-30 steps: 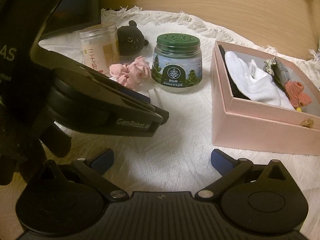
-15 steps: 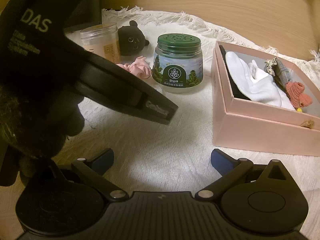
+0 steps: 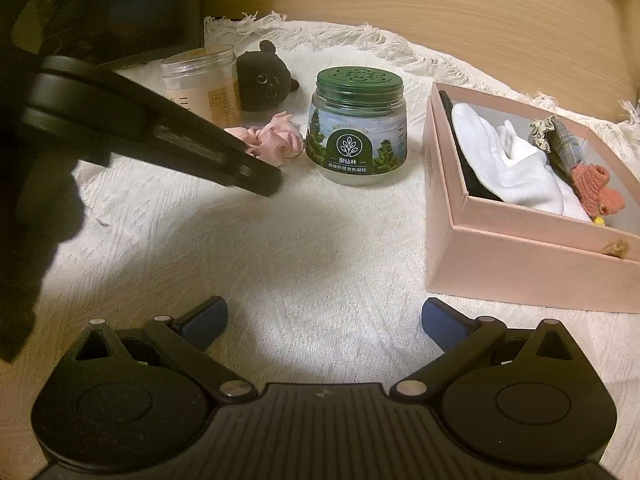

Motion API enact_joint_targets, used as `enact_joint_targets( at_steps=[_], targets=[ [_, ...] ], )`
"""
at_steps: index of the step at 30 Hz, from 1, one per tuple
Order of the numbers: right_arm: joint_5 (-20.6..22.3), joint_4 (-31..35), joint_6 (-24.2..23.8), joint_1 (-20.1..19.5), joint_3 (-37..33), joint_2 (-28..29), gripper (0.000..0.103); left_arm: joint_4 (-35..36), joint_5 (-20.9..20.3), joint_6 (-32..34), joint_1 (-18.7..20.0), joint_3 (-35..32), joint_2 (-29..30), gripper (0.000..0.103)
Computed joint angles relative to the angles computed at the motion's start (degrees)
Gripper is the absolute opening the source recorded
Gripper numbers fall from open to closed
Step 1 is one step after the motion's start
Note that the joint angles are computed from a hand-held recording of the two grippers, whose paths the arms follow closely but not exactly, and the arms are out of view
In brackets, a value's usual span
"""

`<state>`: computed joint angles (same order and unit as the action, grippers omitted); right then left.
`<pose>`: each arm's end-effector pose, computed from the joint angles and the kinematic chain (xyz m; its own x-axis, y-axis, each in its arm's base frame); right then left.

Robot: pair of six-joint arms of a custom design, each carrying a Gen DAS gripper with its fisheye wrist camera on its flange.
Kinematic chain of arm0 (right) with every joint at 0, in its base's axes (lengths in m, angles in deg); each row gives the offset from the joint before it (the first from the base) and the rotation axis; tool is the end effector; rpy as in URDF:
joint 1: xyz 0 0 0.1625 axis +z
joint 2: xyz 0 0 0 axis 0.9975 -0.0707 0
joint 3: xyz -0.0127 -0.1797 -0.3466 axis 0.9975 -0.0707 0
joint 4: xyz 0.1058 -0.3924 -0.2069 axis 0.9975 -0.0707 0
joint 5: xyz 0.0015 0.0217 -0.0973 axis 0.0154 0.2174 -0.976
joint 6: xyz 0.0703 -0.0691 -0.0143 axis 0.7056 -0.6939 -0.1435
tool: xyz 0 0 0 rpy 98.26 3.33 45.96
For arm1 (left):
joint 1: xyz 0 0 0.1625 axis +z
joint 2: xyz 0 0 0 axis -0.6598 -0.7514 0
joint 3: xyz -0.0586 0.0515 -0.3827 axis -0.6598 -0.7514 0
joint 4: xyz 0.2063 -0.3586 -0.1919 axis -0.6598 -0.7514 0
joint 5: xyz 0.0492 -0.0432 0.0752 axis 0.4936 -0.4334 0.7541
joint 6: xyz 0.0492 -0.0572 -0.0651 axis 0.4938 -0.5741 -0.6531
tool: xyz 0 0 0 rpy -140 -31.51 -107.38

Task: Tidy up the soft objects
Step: 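Lift the clear acrylic stand with the left tool and hold it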

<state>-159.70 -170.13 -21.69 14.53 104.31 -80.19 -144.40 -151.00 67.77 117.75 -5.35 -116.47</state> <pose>0.2244 -0.7423 -0.0598 -0.6852 -0.2712 0.6760 -0.6331 0.6806 -0.3687 -0.0228 -0.8300 0.1587 -0.7369 0.3674 -0.5674 0.6287 0.6809 -0.3757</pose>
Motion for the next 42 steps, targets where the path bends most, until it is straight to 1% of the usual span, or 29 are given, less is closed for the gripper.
enact_joint_targets(
  at_steps=[7, 14, 23, 26, 29, 33, 35, 37, 38, 40, 42],
  targets=[
    [0.3, 0.2, -0.3, -0.2, 0.0, -0.1, 0.103, -3.2, 0.9, 2.0, 0.2, 1.9, -1.9, 0.008],
    [0.4, 0.4, -0.4, -0.2, -0.1, -0.2, 0.103, -3.0, 0.6, 2.4, 0.5, 2.8, -3.3, 0.008],
    [0.5, 0.5, -0.5, -0.2, -0.1, -0.2, 0.103, -1.1, 0.5, 3.2, 0.6, 4.1, -4.5, 0.008],
    [0.5, 0.5, -0.5, -0.2, 0.0, -0.2, 0.103, 0.4, 0.2, 1.9, 0.7, 3.7, -4.1, 0.008],
    [0.5, 0.5, -0.5, -0.2, 0.0, -0.3, 0.103, 1.2, 0.9, 1.2, 0.6, 3.3, -3.7, 0.008],
    [0.5, 0.5, -0.5, -0.2, 0.0, -0.2, 0.103, 4.5, 1.5, 0.5, 0.5, 2.4, -3.3, 0.008],
    [0.5, 0.5, -0.5, -0.2, 0.0, -0.3, 0.103, 7.6, 0.7, -2.0, 0.8, 1.1, -3.1, 0.009],
    [0.5, 0.5, -0.4, -0.2, 0.0, -0.2, 0.103, 10.0, 0.7, -4.5, 0.9, 0.1, -3.0, 0.014],
    [0.5, 0.4, -0.4, -0.2, 0.1, -0.2, 0.103, 9.2, 1.0, -4.4, 0.9, 0.4, -3.0, 0.014],
    [0.5, 0.4, -0.4, -0.2, 0.1, -0.2, 0.103, 4.7, 2.7, -3.2, 0.6, 1.4, -2.8, 0.014],
    [0.4, 0.3, -0.3, -0.2, 0.1, -0.2, 0.103, 3.9, 4.2, -4.4, 0.4, 0.5, -1.8, 0.015]
  ],
)
